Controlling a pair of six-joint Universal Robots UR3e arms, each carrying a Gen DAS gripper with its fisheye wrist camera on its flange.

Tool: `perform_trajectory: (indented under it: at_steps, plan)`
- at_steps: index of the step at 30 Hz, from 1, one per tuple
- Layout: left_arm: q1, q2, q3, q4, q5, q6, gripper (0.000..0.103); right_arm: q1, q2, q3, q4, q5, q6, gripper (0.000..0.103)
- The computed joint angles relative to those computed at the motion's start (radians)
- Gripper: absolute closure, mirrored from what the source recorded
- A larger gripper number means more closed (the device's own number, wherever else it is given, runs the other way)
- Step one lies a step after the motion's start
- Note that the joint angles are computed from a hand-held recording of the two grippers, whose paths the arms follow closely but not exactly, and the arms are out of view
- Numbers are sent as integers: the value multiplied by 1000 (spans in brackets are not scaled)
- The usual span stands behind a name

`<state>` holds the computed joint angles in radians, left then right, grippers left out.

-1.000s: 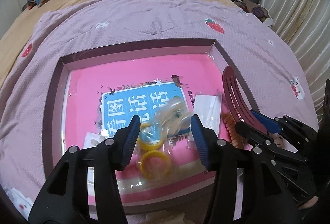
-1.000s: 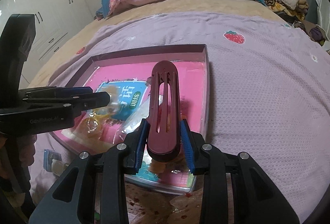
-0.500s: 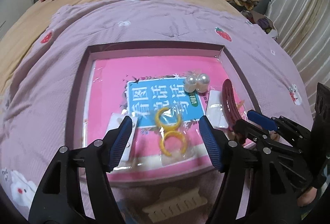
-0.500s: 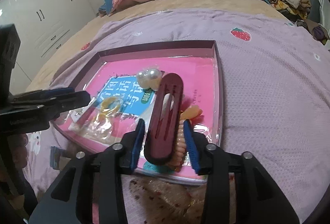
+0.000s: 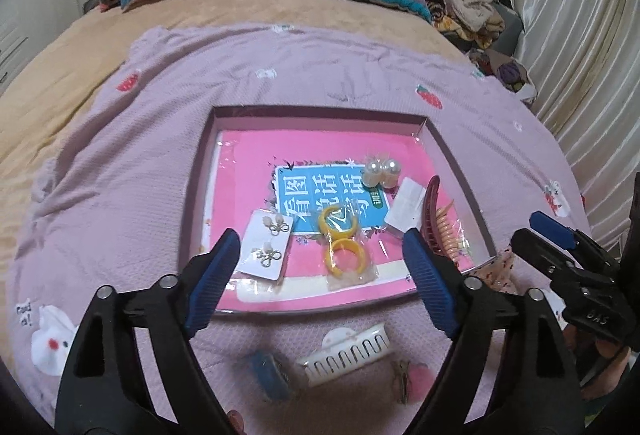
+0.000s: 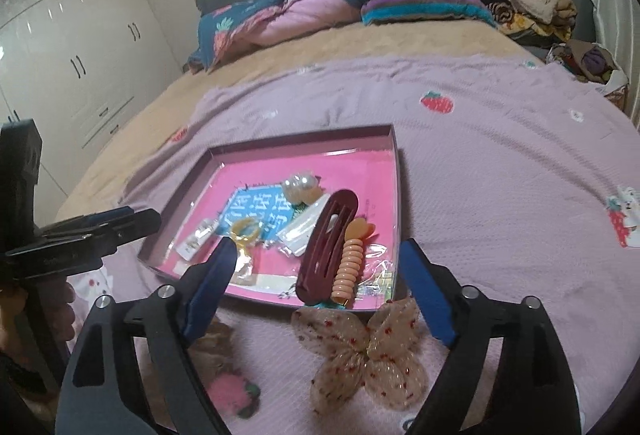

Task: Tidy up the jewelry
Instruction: 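Withdraw both open tools from the box back toward the remaining clips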

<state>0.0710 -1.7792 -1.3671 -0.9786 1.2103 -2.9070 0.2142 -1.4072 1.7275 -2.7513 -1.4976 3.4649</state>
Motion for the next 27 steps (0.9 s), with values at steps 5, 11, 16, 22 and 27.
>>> perform_trajectory:
  at_steps: [5,11,16,22,27]
  plan:
    - [27,78,-52,12,-18,9,13,18,-71,25,3,-26,17,19]
    - [57,161,-105,18,-36,19,10,44,-146,53,10,-55,33,15]
    - [81,217,-142,9,-57,32,10,68,-185,64,19,-77,41,14]
    - [120,288,-190,-3,-87,54,10,105,-220,65,30,-107,47,13]
    - [151,358,-247,-13,-106,80,10,141,-247,72,40,-134,53,13]
